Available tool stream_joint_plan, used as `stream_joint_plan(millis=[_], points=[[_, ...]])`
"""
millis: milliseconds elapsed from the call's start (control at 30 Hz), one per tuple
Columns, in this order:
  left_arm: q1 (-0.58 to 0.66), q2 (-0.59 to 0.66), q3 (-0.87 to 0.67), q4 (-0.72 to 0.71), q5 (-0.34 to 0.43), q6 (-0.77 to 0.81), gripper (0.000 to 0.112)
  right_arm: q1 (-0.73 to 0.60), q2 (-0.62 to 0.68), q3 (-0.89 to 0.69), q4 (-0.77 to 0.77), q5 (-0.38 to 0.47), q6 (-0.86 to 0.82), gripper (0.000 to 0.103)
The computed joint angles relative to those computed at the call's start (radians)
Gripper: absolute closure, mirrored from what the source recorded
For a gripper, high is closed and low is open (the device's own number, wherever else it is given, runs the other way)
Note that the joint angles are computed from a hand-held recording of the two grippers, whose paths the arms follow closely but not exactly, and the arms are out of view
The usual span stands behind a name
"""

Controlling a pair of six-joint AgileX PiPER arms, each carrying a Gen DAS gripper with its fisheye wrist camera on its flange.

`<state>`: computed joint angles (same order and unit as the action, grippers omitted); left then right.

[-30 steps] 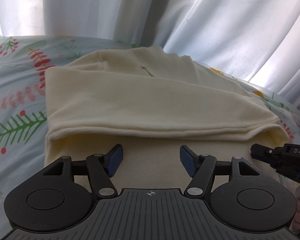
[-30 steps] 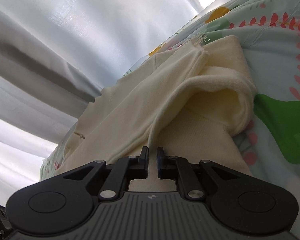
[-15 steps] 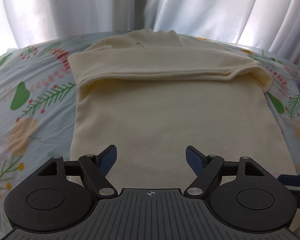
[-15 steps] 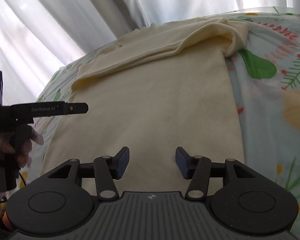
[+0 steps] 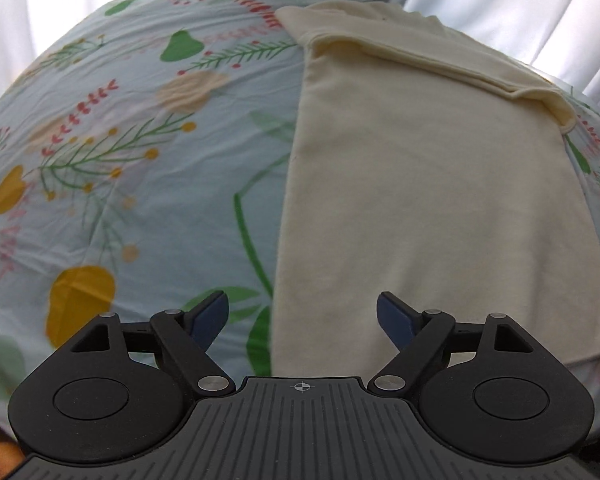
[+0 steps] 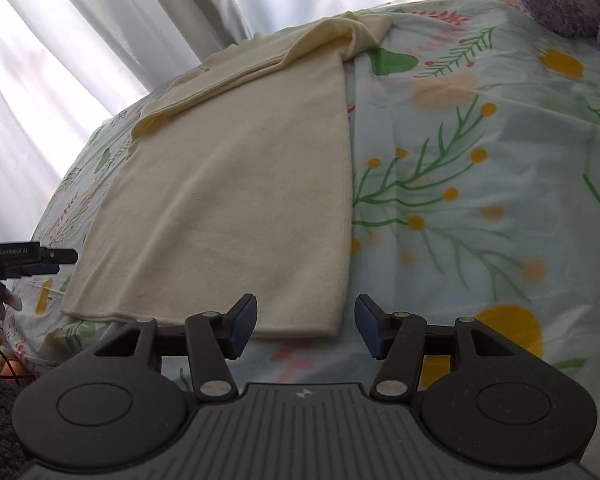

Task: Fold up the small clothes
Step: 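Grasp the other sweater side edge with the left gripper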

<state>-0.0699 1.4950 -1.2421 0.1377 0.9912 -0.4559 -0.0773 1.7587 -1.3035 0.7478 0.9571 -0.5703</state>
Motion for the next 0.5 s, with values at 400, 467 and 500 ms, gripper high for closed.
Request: stream_joint_plan(millis=[400, 467, 500], points=[[0.126, -0.018, 0.044, -0.253, -0.002, 0.170, 0.075, -0.023, 0.076, -0.047, 0.071, 0.066, 0.025, 0.090], [0.143, -0.006, 0.033, -0.290, 0.013, 0.235, 0.098, -0.025, 0.087, -0.060, 0.076, 0.078, 0.031, 0.093], [0.147, -0.001, 0.030, -0.303, 0.018, 0.262, 0.102, -0.026, 0.093, -0.069, 0.079, 0.086, 0.034, 0.094]])
